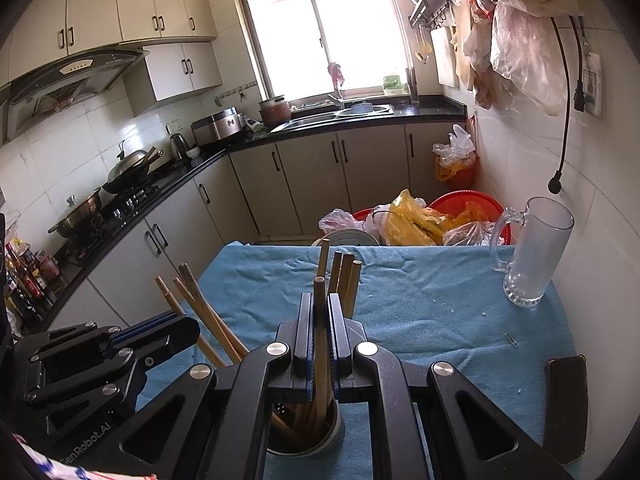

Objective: Organize utensils
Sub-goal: 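Lower the chopstick into the grey holder with the right gripper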

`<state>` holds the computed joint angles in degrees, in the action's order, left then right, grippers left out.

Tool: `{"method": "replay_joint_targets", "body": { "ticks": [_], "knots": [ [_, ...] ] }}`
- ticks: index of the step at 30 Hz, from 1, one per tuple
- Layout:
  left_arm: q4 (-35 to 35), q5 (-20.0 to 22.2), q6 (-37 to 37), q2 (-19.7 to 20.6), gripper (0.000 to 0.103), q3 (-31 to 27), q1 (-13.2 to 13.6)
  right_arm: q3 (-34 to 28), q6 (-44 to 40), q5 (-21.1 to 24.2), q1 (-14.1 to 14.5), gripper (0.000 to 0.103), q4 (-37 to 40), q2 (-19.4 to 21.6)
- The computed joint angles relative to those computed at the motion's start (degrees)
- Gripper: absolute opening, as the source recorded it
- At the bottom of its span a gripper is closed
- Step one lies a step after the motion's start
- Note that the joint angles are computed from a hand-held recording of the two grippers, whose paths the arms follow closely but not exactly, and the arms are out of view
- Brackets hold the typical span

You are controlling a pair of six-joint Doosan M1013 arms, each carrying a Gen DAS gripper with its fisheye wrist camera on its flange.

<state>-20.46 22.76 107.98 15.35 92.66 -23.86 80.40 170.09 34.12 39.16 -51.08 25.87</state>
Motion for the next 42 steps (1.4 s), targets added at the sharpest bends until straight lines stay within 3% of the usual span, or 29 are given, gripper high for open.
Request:
{"method": "replay_joint_targets", "body": {
  "ticks": [25, 42],
  "knots": [
    [0.14, -1.01, -0.97, -0.67, 0.007, 0.77, 0.88, -1.58, -1.57, -0.26, 0.05, 0.008, 1.54, 1.06],
    [-7.78, -2.16, 4.79, -1.86, 0.006, 1.19, 2.06, -1.42, 1.36, 0.72, 1.35, 0.007, -4.73, 0.26]
  ]
}}
